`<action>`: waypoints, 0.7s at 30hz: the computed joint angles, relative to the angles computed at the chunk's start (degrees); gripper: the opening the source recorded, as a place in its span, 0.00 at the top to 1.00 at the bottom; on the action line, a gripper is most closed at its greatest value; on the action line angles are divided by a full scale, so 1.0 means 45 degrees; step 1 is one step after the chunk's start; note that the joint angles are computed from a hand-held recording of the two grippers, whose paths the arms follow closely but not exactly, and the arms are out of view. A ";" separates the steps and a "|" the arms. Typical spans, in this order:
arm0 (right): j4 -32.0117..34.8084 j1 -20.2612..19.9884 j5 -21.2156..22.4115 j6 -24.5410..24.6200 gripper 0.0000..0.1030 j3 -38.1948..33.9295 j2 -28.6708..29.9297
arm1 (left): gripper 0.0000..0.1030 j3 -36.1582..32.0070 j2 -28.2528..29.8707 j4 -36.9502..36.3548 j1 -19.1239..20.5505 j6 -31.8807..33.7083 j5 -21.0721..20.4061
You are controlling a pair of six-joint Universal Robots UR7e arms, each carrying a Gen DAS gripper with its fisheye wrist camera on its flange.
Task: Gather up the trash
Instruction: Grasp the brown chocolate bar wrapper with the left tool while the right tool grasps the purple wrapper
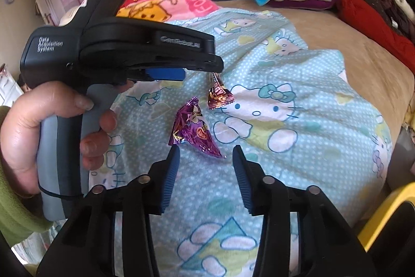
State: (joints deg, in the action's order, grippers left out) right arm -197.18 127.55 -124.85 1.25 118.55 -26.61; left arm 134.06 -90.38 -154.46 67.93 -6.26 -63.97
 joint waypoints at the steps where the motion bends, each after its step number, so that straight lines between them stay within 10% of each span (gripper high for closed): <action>1: 0.0106 -0.0095 0.0130 -0.0141 0.68 -0.0121 0.0078 | 0.54 -0.0144 0.0141 0.0146 0.0144 -0.0088 -0.0158; 6: 0.0278 -0.0366 0.0503 -0.0342 0.95 -0.0269 0.0212 | 0.62 -0.0528 0.0669 0.0343 0.0569 -0.0271 -0.0531; 21: -0.0888 0.0178 0.0677 0.0917 0.98 0.1521 -0.0804 | 0.85 0.0167 0.0190 0.0123 0.0473 -0.0414 -0.0940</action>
